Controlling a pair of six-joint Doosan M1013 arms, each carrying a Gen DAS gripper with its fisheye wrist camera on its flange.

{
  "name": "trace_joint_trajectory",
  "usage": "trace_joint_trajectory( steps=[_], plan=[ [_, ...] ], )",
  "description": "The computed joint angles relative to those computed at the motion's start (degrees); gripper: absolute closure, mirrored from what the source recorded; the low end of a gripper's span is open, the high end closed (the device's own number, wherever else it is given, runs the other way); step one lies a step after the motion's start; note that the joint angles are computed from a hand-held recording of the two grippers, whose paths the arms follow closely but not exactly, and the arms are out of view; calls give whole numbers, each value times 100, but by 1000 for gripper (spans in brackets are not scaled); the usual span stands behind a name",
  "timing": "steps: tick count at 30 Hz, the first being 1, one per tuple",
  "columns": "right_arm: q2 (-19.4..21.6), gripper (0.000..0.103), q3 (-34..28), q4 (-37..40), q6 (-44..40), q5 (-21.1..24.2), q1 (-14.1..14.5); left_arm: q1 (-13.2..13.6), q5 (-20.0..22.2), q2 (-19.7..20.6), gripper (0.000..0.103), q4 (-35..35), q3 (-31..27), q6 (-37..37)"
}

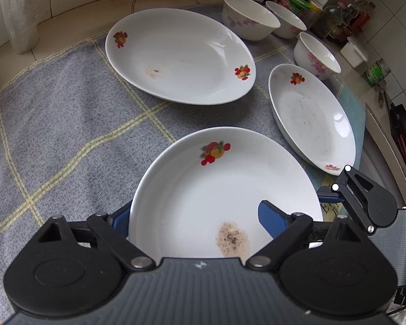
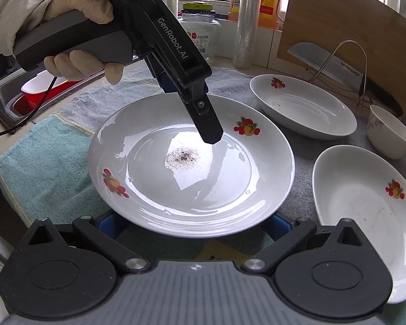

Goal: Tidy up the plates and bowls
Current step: 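Lift the stained plate with the left tool and carry it toward the sink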

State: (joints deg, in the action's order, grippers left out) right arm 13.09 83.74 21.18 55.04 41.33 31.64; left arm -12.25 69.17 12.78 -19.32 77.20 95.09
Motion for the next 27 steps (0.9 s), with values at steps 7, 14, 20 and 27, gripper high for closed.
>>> trace_joint_trajectory(
  steps=[7,14,20,27],
  plan=[
    [2,0,-47,-72,122,85,6,-13,-19,-31,12,30,22,-6],
    [3,0,-75,-171,90,93,22,16,-137,-142,12,-24,102,3],
    [35,0,-184,-129,-109,148,49,73,-262,-282,12,7,187,-109],
    [194,0,-450,1,-473,337,104,195,-472,-505,12,105,346,-341]
  ],
)
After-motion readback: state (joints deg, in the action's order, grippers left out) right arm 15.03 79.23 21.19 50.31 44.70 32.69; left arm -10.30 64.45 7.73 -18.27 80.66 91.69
